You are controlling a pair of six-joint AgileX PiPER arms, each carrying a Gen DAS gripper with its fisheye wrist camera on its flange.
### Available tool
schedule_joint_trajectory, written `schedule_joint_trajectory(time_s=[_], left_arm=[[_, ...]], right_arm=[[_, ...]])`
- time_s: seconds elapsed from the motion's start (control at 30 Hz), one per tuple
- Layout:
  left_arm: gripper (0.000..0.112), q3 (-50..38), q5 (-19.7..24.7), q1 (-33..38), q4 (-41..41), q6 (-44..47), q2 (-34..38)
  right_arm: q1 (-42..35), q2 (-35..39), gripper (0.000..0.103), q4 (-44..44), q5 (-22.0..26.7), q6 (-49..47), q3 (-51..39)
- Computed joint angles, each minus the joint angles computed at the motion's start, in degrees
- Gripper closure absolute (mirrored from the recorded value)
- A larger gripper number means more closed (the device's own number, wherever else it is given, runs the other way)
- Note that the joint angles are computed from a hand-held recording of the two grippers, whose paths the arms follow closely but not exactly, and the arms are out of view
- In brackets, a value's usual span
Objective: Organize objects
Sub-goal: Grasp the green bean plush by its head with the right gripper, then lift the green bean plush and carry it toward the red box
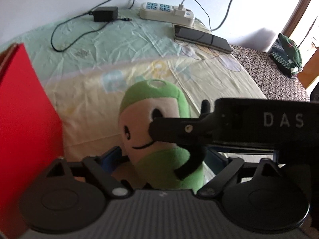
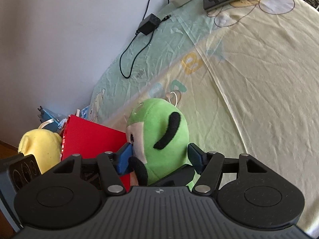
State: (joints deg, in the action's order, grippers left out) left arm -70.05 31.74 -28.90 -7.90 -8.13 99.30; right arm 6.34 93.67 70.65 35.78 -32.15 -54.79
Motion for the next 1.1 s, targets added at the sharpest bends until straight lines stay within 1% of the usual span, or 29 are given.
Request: schedule_joint_trajectory(time_s=[0.07,0.2,0.4,0.57,0.8,0.97,1.1], left_arm=[[0.029,-0.08,0.29,0.49,-2.46,2.32,0.00],[0.033,0.33,0.42,0.58,-3.84,3.85,-0.89],[0.036,1.02,2.35,0.90,-7.70,6.29,-2.63],[0.036,4.33,2.66,-0.94,-6.72,4.38,-6.96],[0.036,9.59,2.74,-5.17,-1.38,-3.87,-13.25],[0.036,13.31,3.96,-8.67,4.70,-11.76,-18.33],[0.035,16.12,5.74,-11.75,10.56,-19.11,-22.84]], right_arm=[[-0.06,-0.16,0.039,0.54,-0.14,-0.38,0.29],[-0.42,-0.98,0.045,0.76,-0.04,-0.60,0.82],[0.18,-4.19,0.047,-2.45,-0.87,0.69,2.36],[-0.26,-8.95,0.047,-4.80,0.73,0.54,5.27],[-0.11,-15.90,0.047,-7.89,2.68,1.59,9.75],[0.57,-20.17,0.047,-8.66,4.34,1.71,12.74],[1.09,-22.66,0.047,-9.19,7.16,1.38,13.94]])
